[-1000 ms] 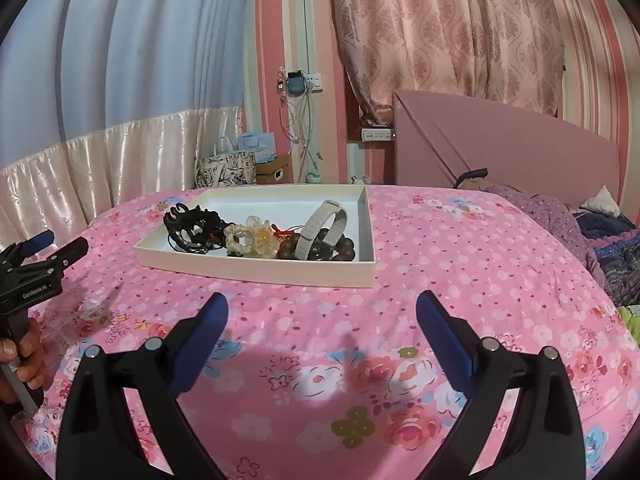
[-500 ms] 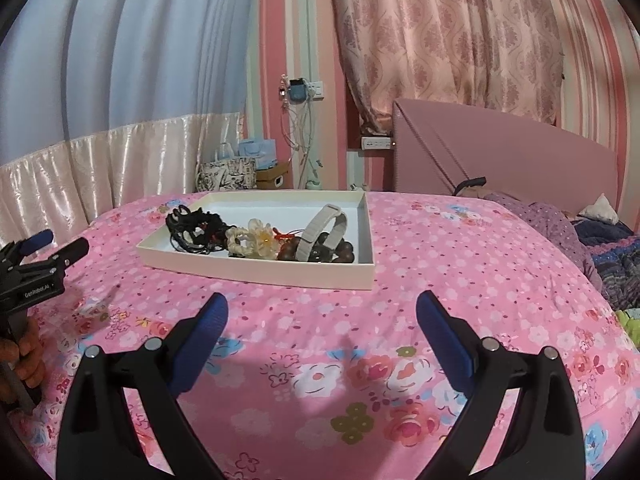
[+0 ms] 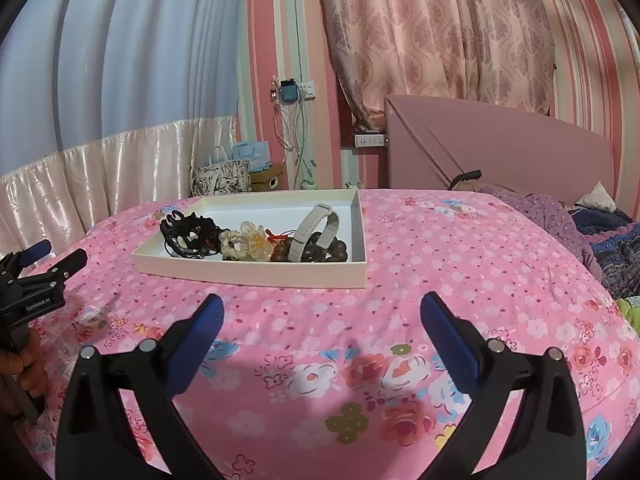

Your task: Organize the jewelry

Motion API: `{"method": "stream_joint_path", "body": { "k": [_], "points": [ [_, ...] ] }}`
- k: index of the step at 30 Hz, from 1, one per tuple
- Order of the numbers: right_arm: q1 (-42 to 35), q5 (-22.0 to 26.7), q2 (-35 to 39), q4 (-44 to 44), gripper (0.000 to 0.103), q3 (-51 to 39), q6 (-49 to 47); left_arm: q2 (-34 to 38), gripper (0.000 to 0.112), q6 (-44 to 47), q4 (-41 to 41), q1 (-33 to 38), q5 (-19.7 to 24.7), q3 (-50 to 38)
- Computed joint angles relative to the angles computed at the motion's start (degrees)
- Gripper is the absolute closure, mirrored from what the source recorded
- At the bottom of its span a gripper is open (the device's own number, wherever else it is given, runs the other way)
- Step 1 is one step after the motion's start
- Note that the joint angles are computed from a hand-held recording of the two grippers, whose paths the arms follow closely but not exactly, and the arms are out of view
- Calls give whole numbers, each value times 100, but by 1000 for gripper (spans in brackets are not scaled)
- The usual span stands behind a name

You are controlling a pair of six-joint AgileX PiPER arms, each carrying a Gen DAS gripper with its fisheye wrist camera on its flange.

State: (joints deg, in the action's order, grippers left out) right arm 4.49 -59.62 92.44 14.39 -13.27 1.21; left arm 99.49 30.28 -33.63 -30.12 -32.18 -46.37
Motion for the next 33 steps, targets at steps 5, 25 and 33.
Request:
{"method": "stream_joint_path", "body": {
  "k": [5,25,33],
  "points": [
    [-60,-18,43,-83,4,12,89,-5,12,46,-33,-3,21,-4],
    [-132,-42,73,-154,3,45,92,-12,12,69,-114,-18,69,4],
    [-136,-23,59,-157,3,42,88,-1,12,75,-127,-15,69,-14]
  ]
}}
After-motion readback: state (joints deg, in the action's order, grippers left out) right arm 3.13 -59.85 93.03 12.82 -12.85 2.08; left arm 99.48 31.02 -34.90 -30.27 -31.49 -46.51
